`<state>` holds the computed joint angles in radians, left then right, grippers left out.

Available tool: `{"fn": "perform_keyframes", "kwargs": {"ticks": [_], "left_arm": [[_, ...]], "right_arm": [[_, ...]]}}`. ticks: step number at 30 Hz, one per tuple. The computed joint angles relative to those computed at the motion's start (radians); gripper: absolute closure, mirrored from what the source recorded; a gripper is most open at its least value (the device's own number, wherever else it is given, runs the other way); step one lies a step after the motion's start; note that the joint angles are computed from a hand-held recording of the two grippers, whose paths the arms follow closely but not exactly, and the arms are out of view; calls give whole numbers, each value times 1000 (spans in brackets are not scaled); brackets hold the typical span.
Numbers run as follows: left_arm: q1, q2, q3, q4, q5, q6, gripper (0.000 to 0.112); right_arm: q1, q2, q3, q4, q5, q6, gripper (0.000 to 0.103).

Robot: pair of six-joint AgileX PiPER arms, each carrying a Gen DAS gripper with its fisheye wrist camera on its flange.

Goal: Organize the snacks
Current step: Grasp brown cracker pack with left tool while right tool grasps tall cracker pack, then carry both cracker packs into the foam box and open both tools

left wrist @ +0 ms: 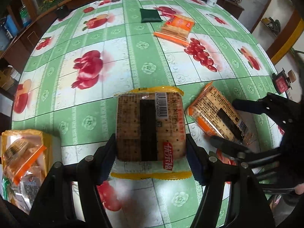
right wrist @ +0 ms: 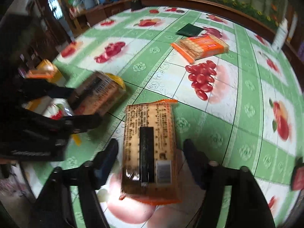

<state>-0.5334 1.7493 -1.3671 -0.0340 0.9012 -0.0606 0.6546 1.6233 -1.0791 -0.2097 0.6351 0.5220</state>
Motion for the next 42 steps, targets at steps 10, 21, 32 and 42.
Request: {"fn": "perform_keyframes", "kwargs": {"ticks": [10,21,32,42], "left_arm": [[66,-243,195,-101,-71,48,43],[315,-607,389,-203,-5,225,43],[1019,-752,470,-447,186,746,43],[1128,-767,656,-468,57,873,43]], "right_arm": [[-5,-83,131,76,-140,15,50],[165,-145,106,239,-318,-47,50],[238,231,-419,551,-208,-392,50],[309,548,-937,326,67,-242,50]]}}
